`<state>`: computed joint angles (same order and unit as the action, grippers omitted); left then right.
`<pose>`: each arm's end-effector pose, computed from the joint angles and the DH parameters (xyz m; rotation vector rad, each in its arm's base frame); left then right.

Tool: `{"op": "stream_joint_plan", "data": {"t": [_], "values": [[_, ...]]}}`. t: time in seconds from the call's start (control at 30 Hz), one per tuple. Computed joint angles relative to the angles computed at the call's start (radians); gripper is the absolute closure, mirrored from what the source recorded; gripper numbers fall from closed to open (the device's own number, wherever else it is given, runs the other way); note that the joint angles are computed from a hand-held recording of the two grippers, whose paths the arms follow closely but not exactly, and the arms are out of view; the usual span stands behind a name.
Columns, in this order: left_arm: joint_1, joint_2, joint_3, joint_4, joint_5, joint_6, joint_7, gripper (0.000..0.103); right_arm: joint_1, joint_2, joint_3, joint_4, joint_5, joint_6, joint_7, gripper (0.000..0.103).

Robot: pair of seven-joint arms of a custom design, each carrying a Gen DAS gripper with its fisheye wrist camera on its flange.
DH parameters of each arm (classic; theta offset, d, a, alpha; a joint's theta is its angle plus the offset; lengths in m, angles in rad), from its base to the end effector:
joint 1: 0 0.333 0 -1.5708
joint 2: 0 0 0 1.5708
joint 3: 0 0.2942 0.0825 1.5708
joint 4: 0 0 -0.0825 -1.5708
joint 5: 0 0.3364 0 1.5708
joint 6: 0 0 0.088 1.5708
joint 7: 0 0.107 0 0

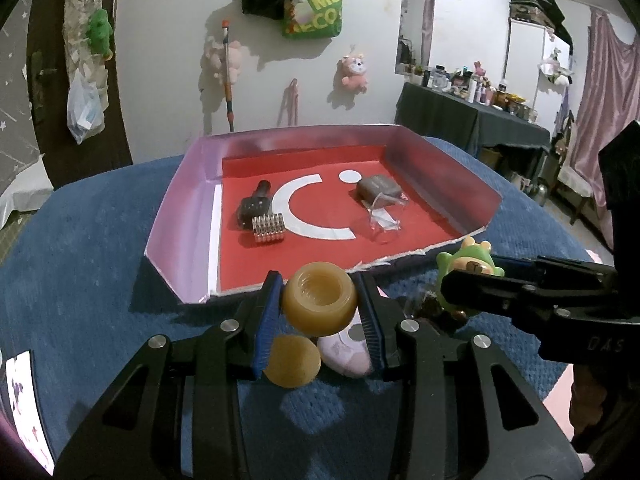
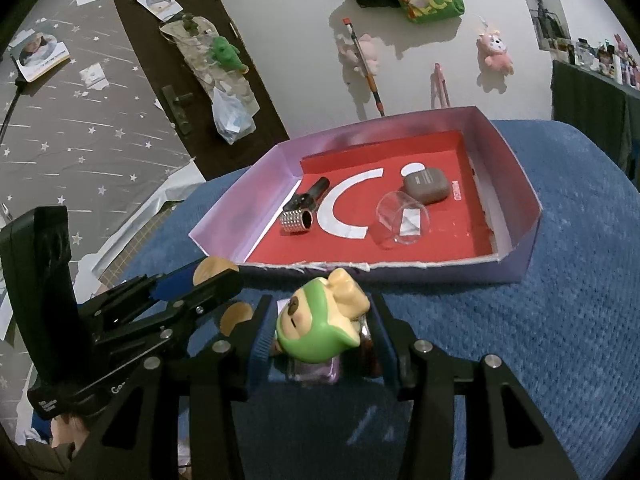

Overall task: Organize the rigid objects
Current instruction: 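Carry tan ring sponge with left tool while right tool carries green figurine into box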

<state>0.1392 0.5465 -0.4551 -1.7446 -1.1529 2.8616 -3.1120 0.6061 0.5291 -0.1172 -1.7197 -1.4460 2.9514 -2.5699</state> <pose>0.6332 -0.1130 0.3325 -1.0499 2.3477 -1.1822 0.5228 0.3636 0.3267 -1.3963 1.8065 -0.4746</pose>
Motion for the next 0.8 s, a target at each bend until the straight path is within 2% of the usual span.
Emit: {"op": "stream_joint_plan", "data": {"t": [0.2,0.43,0.8], "values": [[-0.015,0.025,0.016,0.042,0.070,-0.019,-0.070,0.067,-0.005,0.005,-0.002,0.016,0.039,-0.009,-0.061,0.053],[-0.017,0.057,0.008,0.081,0.158,-0.018,-0.139,0.067,-0.001,0.019,-0.025,0.033,0.109,0.001,-0.139,0.053],[-0.049,0.147,0.043,0.205,0.422,-0.089,-0.403,0.067,0.004,0.037,-0.061,0.052,0.290,-0.013,-0.338,0.053]]}}
